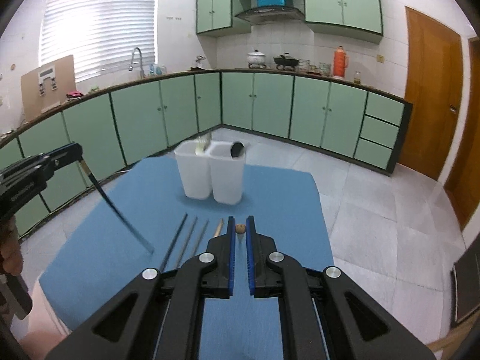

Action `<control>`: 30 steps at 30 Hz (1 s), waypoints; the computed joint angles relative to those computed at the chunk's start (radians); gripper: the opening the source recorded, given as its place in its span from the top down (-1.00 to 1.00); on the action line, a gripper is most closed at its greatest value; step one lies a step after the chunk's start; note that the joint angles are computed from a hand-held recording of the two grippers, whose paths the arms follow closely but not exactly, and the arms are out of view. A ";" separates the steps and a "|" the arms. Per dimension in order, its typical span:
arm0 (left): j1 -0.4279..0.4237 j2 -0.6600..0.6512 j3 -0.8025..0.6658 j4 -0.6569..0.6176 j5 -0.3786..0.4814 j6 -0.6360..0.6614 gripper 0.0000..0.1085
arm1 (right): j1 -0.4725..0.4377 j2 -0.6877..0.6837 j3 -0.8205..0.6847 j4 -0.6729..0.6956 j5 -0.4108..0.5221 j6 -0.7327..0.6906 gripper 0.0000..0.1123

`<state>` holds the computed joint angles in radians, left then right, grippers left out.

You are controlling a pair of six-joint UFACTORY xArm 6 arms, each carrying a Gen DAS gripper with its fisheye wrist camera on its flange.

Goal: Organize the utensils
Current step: 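Lift both chopsticks and lower them into the white holder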

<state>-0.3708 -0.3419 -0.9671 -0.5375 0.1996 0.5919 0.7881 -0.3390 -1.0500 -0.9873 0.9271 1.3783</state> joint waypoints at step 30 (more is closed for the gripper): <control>0.001 0.426 -0.650 0.039 0.064 -0.111 0.89 | -0.280 0.254 -0.470 0.228 -0.258 -0.448 0.88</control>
